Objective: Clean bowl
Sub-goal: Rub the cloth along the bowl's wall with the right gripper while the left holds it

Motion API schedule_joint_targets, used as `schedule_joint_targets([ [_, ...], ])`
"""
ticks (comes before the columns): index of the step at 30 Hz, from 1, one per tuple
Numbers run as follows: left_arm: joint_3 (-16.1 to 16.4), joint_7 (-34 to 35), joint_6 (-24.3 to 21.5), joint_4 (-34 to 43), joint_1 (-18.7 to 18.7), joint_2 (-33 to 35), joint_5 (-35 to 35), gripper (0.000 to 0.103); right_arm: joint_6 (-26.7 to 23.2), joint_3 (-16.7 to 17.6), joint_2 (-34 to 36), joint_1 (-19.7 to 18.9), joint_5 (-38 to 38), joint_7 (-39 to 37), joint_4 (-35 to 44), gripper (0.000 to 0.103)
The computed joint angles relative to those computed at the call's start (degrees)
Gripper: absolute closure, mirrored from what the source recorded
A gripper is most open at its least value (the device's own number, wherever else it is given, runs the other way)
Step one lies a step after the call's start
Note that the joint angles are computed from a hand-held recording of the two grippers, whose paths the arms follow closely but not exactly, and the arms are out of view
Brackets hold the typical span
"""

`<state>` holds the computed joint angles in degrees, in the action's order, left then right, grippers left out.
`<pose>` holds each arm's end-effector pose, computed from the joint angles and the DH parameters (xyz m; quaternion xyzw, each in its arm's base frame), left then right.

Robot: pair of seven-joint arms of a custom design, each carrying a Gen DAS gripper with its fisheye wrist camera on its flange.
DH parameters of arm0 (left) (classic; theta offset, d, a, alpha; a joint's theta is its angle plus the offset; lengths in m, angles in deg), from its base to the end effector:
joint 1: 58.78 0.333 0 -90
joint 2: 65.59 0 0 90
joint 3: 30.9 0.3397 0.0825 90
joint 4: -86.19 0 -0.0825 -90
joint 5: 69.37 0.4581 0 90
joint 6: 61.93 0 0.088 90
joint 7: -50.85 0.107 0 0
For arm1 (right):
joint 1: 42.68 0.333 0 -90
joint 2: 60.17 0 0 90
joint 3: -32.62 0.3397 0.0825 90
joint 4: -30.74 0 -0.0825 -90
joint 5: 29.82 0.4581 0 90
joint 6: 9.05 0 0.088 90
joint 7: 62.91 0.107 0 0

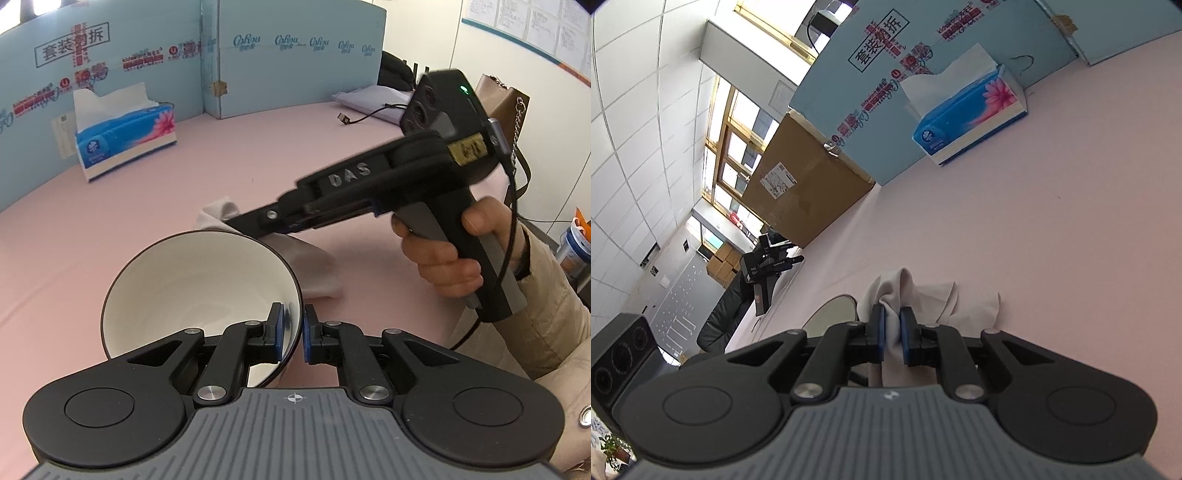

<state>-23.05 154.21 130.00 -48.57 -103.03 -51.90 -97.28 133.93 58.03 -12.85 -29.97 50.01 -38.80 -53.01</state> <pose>0.5108 -0.3142 0.2756 -0.5263 0.7679 -0.3189 0.1780 0.6876 0.4429 0.2193 -0.7043 0.4292 0.2377 0.5131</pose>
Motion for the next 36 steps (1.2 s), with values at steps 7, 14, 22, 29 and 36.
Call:
schedule_joint_targets([
  [7,0.80,-0.09,-0.25,0.01,-0.80,0.04,-0.25,0.088,-1.49,-0.17,3.23,1.42,-5.16,4.88,5.16,0.089],
  [14,2.30,-0.19,-0.09,0.08,-2.48,0.15,-0.91,0.087,-1.43,1.46,2.53,-0.84,-4.06,3.27,2.97,0.089],
  [22,4.78,2.34,0.66,1.47,-5.54,1.24,-5.30,0.082,-1.79,1.22,-1.63,-2.78,1.23,-1.89,-3.71,0.089],
  [29,10.66,4.94,0.37,3.19,-11.96,2.93,-9.63,0.076,-4.24,-0.52,-4.58,-2.92,5.51,-6.00,-7.87,0.089],
  [36,10.04,5.06,0.94,5.78,-10.91,5.02,-10.49,0.072,-2.41,-2.59,-7.08,-2.01,12.42,-9.80,-10.17,0.089],
])
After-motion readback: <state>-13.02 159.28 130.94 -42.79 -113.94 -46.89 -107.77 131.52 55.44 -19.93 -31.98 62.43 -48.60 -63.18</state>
